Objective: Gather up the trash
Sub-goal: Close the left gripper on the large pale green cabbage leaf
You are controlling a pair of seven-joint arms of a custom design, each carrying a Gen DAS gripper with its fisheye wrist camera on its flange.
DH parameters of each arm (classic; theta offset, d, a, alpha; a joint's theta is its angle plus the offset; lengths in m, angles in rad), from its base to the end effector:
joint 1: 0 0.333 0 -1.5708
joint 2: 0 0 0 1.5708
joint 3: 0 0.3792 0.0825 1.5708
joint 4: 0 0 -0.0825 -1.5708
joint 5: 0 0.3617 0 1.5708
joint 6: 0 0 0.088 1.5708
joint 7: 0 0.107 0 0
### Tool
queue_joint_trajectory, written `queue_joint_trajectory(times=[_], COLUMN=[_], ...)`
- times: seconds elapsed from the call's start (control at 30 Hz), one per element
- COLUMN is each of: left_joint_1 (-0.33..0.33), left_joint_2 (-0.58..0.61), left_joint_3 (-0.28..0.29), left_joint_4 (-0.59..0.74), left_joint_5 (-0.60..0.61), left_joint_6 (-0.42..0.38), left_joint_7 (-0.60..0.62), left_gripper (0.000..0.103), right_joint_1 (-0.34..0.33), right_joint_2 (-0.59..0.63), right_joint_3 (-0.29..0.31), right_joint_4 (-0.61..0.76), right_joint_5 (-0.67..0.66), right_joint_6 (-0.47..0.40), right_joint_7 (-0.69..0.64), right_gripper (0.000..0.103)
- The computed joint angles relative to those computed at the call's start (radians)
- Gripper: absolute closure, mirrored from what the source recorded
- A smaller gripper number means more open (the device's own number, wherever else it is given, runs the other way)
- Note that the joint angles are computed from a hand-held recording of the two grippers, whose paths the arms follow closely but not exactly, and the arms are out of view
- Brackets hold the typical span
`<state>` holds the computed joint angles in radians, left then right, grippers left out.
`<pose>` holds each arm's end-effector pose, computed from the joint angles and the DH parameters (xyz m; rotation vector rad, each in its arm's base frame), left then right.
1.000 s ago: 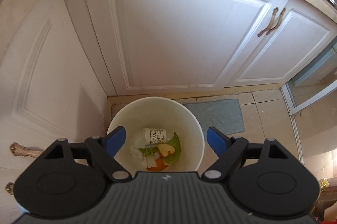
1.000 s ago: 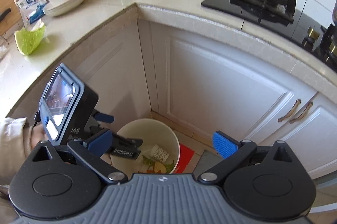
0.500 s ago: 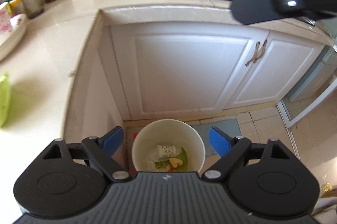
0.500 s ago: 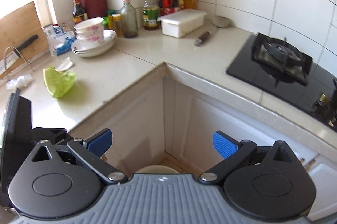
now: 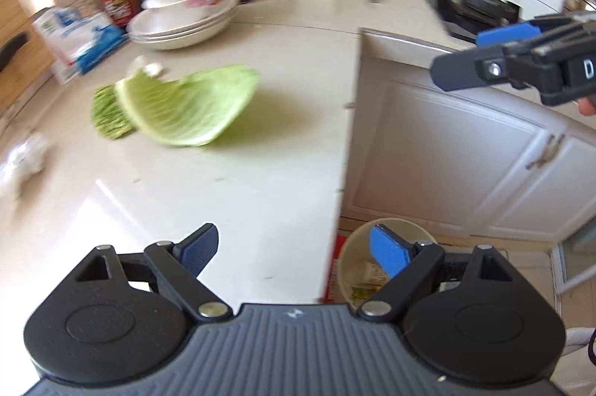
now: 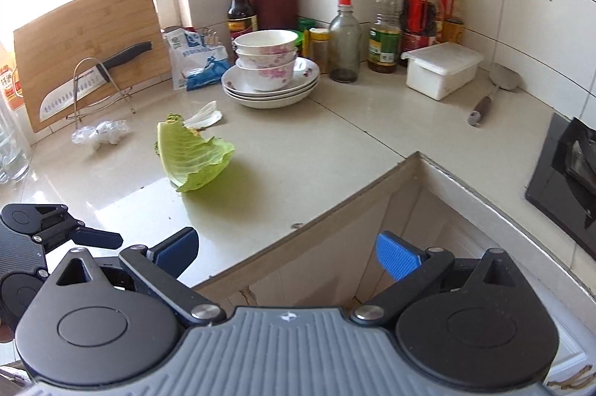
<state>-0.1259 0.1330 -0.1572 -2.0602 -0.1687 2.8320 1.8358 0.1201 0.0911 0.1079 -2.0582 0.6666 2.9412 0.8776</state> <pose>0.5873 -0.1570 0.5208 -1.4868 2.2333 -0.7494 0.5891 0.0930 0.5502 -1.9116 1.3885 -0.5452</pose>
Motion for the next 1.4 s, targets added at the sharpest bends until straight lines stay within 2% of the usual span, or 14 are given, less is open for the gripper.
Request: queue_joint_trajectory(times=[0.2, 0.33, 0.43, 0.6, 0.7, 0.87, 1.03, 1.13, 1.23, 1.33, 1.4], left_joint_1=[0.015, 0.042, 0.071, 0.073, 0.086, 0.08, 0.043, 0.041, 0.044, 0.041, 0.061], left_joint_2=[0.036, 0.085, 0.143, 0.21, 0.232, 0.272, 0.294, 0.301, 0.305, 0.306, 0.307], left_joint_3=[0.05, 0.033, -0.003, -0.006, -0.026, -0.025, 0.012, 0.01, 0.003, 0.009, -0.012], left_joint_4=[0.014, 0.041, 0.098, 0.17, 0.188, 0.234, 0.26, 0.266, 0.265, 0.271, 0.275], left_joint_5=[0.074, 0.035, -0.022, -0.053, -0.076, -0.09, -0.068, -0.067, -0.07, -0.075, -0.09], left_joint_6=[0.059, 0.115, 0.11, 0.096, 0.115, 0.141, 0.195, 0.224, 0.254, 0.266, 0.271], left_joint_7=[-0.102, -0.05, 0.017, 0.067, 0.118, 0.15, 0.132, 0.126, 0.126, 0.11, 0.109], left_gripper=[0.014, 0.013, 0.012, 0.01, 0.006, 0.006, 0.005, 0.006, 0.009, 0.019, 0.026], right_joint_1=[-0.004, -0.008, -0.014, -0.019, -0.027, -0.04, -0.054, -0.064, -0.067, -0.072, -0.077], right_joint_2=[0.062, 0.088, 0.105, 0.135, 0.152, 0.185, 0.211, 0.221, 0.226, 0.23, 0.232], right_joint_3=[0.033, 0.038, 0.038, 0.033, 0.037, 0.054, 0.074, 0.086, 0.088, 0.093, 0.097], right_joint_4=[0.078, 0.107, 0.124, 0.153, 0.171, 0.214, 0.25, 0.263, 0.269, 0.274, 0.276], right_joint_5=[0.005, -0.037, -0.075, -0.151, -0.19, -0.241, -0.268, -0.265, -0.268, -0.262, -0.256], right_joint_6=[-0.041, -0.06, -0.071, -0.08, -0.086, -0.114, -0.134, -0.139, -0.143, -0.149, -0.154], right_joint_7=[-0.024, 0.019, 0.068, 0.172, 0.224, 0.266, 0.264, 0.261, 0.263, 0.263, 0.257], right_gripper=[0.0, 0.0, 0.0, 0.0, 0.0, 0.0, 0.0, 0.0, 0.0, 0.0, 0.0])
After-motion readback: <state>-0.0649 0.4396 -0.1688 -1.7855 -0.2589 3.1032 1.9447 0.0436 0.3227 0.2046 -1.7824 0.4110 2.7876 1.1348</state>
